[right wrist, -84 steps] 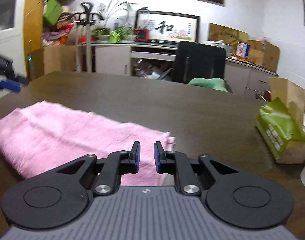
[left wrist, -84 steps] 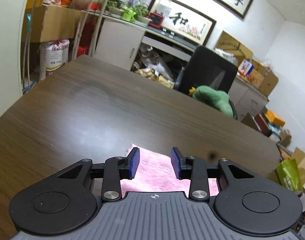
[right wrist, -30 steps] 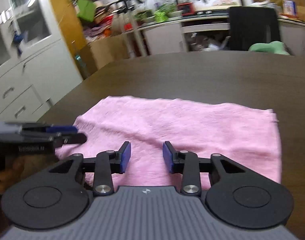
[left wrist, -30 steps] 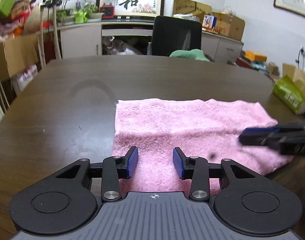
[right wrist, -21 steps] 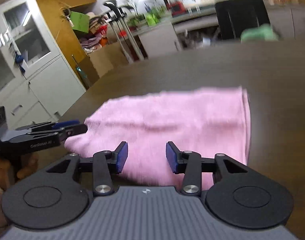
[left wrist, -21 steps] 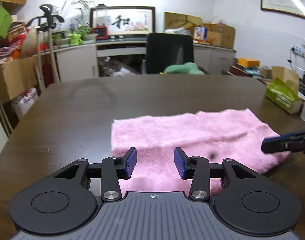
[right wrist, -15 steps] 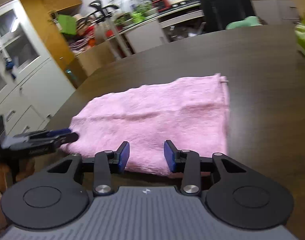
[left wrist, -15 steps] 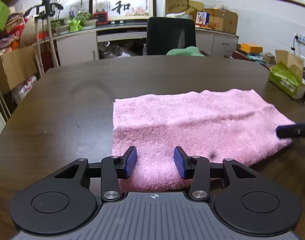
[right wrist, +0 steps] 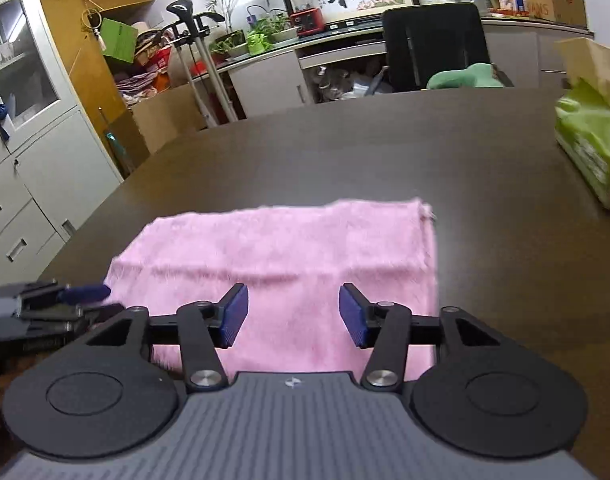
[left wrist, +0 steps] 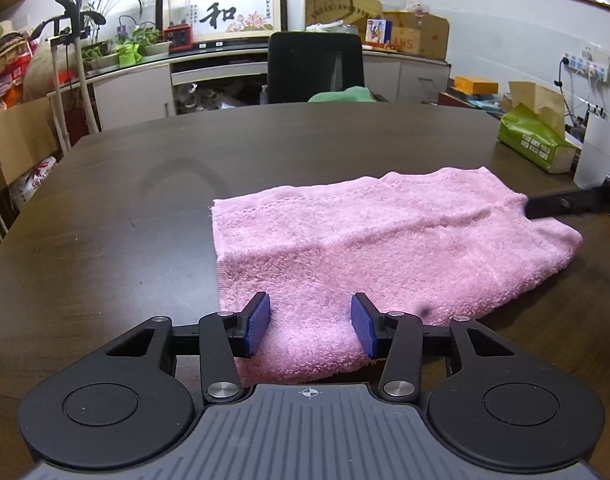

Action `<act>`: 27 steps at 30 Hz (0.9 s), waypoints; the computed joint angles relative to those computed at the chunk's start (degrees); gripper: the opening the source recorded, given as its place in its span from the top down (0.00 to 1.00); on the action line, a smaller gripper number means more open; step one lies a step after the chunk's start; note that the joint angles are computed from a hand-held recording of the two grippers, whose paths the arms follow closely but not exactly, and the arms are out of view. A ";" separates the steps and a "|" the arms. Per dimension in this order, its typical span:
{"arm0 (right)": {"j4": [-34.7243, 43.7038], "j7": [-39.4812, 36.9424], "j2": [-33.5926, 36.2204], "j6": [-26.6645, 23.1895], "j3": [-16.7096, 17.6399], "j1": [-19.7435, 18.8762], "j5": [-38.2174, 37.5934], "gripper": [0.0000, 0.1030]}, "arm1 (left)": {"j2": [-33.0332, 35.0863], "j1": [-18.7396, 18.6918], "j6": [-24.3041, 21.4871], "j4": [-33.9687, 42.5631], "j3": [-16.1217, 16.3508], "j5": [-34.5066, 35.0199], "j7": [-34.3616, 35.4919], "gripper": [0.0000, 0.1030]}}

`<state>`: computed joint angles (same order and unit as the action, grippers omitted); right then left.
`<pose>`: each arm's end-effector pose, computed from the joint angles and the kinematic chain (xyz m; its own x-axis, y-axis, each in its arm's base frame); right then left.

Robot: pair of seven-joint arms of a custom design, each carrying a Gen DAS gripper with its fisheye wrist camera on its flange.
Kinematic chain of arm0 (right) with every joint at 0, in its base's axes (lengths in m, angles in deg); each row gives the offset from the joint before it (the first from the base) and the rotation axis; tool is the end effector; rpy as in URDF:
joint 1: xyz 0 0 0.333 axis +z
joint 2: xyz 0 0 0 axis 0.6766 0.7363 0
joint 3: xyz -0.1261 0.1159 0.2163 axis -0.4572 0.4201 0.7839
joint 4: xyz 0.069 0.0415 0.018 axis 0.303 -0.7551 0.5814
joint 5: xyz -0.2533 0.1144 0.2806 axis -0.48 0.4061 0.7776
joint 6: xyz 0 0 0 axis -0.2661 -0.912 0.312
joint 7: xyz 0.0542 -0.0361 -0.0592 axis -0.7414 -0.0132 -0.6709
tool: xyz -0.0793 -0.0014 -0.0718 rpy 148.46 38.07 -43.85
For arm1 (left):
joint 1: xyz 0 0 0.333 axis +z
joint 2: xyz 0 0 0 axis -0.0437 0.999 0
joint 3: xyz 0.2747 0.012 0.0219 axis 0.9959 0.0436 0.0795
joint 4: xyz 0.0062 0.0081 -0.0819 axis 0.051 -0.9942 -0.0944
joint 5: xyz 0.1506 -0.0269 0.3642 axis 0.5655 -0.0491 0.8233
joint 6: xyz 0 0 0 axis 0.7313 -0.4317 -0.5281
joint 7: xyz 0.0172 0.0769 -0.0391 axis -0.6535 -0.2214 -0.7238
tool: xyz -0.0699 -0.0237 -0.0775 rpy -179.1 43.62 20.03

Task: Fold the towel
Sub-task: 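Move the right gripper to the towel's folded edge and close on it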

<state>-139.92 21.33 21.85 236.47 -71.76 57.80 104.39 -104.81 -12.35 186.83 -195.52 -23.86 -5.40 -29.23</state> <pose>0.4889 0.0763 0.4294 0.4201 -0.8501 -0.3175 -0.6882 -0.0703 -0.7221 0.3924 -0.2734 0.4163 -0.1685 -0.9854 0.0253 -0.6391 0.0897 -0.7638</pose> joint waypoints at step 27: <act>5.58 0.71 8.90 -9.24 -2.07 -7.27 16.17 0.59 | -1.68 0.55 -0.16 -1.27 0.03 -2.90 -2.21 0.35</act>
<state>-134.34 22.04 30.75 227.23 -73.83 50.53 120.56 -106.49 -11.81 186.66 -196.79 -23.83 -8.30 -31.44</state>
